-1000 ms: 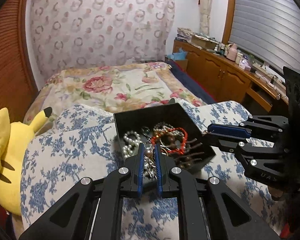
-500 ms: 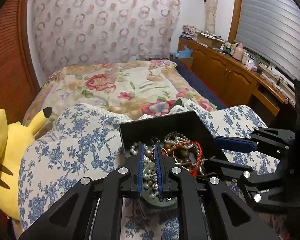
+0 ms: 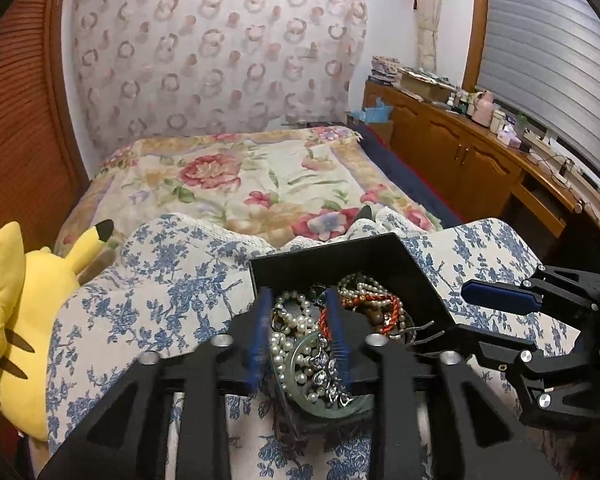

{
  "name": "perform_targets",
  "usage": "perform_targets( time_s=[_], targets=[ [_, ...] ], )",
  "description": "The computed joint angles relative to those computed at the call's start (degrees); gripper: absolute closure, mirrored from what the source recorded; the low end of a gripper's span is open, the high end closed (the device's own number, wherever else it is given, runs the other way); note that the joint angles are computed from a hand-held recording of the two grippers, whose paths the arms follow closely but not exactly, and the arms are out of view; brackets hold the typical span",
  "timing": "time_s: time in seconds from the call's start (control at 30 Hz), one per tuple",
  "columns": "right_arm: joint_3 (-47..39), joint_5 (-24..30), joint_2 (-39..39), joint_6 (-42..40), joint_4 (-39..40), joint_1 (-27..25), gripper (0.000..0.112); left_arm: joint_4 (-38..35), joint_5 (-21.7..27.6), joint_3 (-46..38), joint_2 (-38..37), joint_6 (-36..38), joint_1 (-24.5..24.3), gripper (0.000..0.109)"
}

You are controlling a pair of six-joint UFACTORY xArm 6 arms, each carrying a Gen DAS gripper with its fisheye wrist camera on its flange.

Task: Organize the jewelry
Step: 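Withdraw both open tools from the black box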

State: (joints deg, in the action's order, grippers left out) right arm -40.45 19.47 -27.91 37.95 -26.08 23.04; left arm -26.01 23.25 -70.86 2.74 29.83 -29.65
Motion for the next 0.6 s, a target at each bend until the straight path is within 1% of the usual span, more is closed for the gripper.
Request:
perform_targets(
  time_s=[0.1, 0.13, 0.17, 0.2, 0.23, 0.27, 0.3, 0.37, 0.47, 0.5, 0.57, 0.6],
  targets=[
    [1.01, 1.15, -1.93, 4.06, -3.38, 0.49, 0.074, 0.29, -0.97, 2.68, -2.52, 0.01, -0.10, 0.066],
    [1.50, 1.70, -2.86, 5.69, -4.75, 0.77, 0.074, 0.56, -1.29, 3.32, -3.09, -0.19, -0.14, 0.056],
    [1.91, 2.31, -3.73, 7.15, -5.96, 1.09, 0.074, 0.70, -1.89, 4.58, -4.21, -0.32, -0.20, 0.050],
    [2.24, 2.90, -4.48, 8.34, -6.92, 1.36, 0.073, 0.83, -2.40, 5.79, -5.34, -0.49, -0.25, 0.046],
    [2.63, 3.65, -5.32, 9.99, -8.22, 1.79, 0.073, 1.30, -2.71, 6.54, -6.09, -1.02, -0.28, 0.038],
    [3.01, 4.62, -6.27, 11.95, -9.76, 2.34, 0.069, 1.92, -3.25, 7.73, -7.20, -1.61, -0.34, 0.033],
    [3.17, 5.11, -6.75, 13.01, -10.61, 2.60, 0.065, 2.80, -3.83, 9.01, -8.44, -2.35, -0.46, 0.030],
    [3.76, 7.17, -8.64, 17.16, -13.81, 3.98, 0.059, 5.48, -5.31, 11.92, -11.19, -4.73, -0.58, 0.020],
    [4.49, 10.97, -11.61, 23.55, -18.67, 6.74, 0.047, 6.20, -6.08, 15.72, -15.26, -5.94, -0.53, 0.014],
    [4.57, 11.81, -12.18, 24.80, -19.62, 7.44, 0.046, 5.95, -6.09, 16.83, -16.52, -5.96, -0.52, 0.014],
    [5.01, 14.47, -14.31, 28.37, -22.25, 9.68, 0.036, 5.62, -6.13, 19.80, -19.87, -6.14, -0.56, 0.013],
    [5.10, 16.25, -15.24, 30.34, -23.83, 10.99, 0.033, 6.11, -6.18, 20.62, -20.80, -6.79, -0.55, 0.013]
  ],
)
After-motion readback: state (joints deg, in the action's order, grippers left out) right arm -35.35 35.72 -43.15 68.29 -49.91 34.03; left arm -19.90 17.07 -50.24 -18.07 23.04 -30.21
